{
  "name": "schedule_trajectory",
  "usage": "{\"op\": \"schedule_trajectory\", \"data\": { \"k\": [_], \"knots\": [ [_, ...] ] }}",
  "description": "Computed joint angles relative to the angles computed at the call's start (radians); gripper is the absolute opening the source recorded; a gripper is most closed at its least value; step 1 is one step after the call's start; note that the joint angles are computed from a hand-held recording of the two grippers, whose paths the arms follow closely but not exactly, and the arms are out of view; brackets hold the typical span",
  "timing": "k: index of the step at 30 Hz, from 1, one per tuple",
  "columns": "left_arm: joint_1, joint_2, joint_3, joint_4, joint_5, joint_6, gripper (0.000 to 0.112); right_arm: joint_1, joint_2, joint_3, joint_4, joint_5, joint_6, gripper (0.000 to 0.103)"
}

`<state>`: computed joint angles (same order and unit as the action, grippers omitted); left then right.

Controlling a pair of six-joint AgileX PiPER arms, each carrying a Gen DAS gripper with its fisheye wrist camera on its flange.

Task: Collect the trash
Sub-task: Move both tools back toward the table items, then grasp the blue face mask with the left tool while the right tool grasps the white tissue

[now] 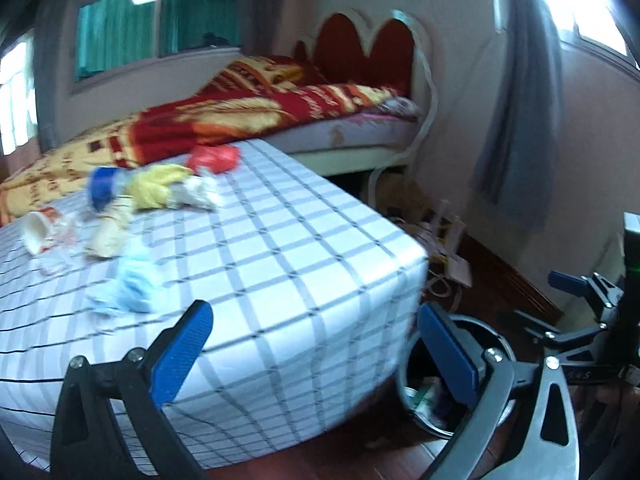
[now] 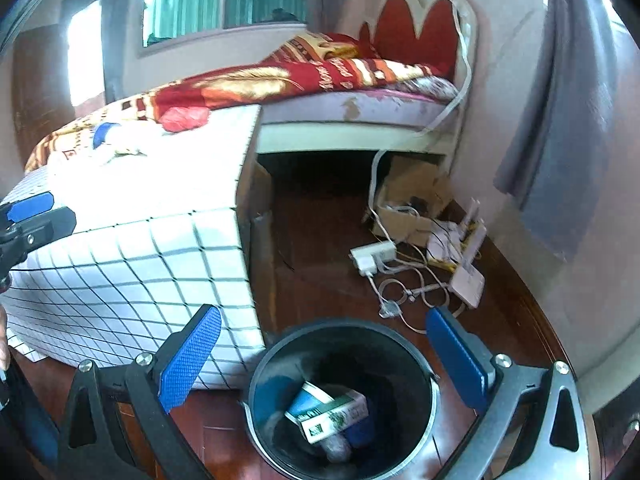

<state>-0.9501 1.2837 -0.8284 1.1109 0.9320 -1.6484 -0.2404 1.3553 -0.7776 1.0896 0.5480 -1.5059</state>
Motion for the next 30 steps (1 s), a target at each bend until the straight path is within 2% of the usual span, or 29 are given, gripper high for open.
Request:
{"op": "schedule_trajectory", "data": {
  "k": [7, 9, 11, 12, 17, 19, 20, 24, 26, 28, 29, 30],
  "knots": [
    [0.036, -0.121, 0.090, 0.014, 0.104, -0.025, 0.102, 0.196, -0.024, -0.032, -0.036, -0.053, 0.123, 0.103],
    [0.056, -0.146, 0.108, 0.010, 0.112, -0.016, 0.102, 0.269, -0.012, -0.055, -0.115, -0.085, 0.215, 0.103],
    [0.082, -0.167, 0.129, 0.012, 0.110, -0.008, 0.100, 0.366, -0.004, -0.068, -0.279, -0.173, 0.391, 0.103],
    [0.100, -0.174, 0.138, 0.011, 0.102, -0.004, 0.098, 0.389, 0.005, -0.082, -0.311, -0.173, 0.434, 0.103],
    [0.284, -0.196, 0.192, 0.009, -0.043, 0.031, 0.095, 0.454, 0.066, -0.174, -0.409, -0.166, 0.600, 0.103],
    [0.398, -0.177, 0.196, -0.013, -0.154, 0.076, 0.087, 0.490, 0.103, -0.228, -0.482, -0.171, 0.693, 0.103],
    [0.460, -0.161, 0.198, -0.017, -0.214, 0.091, 0.087, 0.498, 0.118, -0.254, -0.494, -0.158, 0.716, 0.103],
    [0.626, -0.083, 0.174, -0.085, -0.376, 0.191, 0.080, 0.529, 0.205, -0.371, -0.503, -0.108, 0.783, 0.103],
    [0.680, -0.058, 0.161, -0.120, -0.431, 0.242, 0.075, 0.548, 0.255, -0.437, -0.526, -0.086, 0.819, 0.103],
    [0.733, -0.026, 0.143, -0.188, -0.494, 0.329, 0.062, 0.573, 0.325, -0.529, -0.555, -0.051, 0.859, 0.103],
    [0.742, -0.021, 0.136, -0.190, -0.503, 0.348, 0.059, 0.580, 0.352, -0.564, -0.554, -0.039, 0.865, 0.102],
    [0.770, -0.011, 0.125, -0.232, -0.535, 0.407, 0.047, 0.592, 0.385, -0.609, -0.568, -0.025, 0.884, 0.101]
  ]
}}
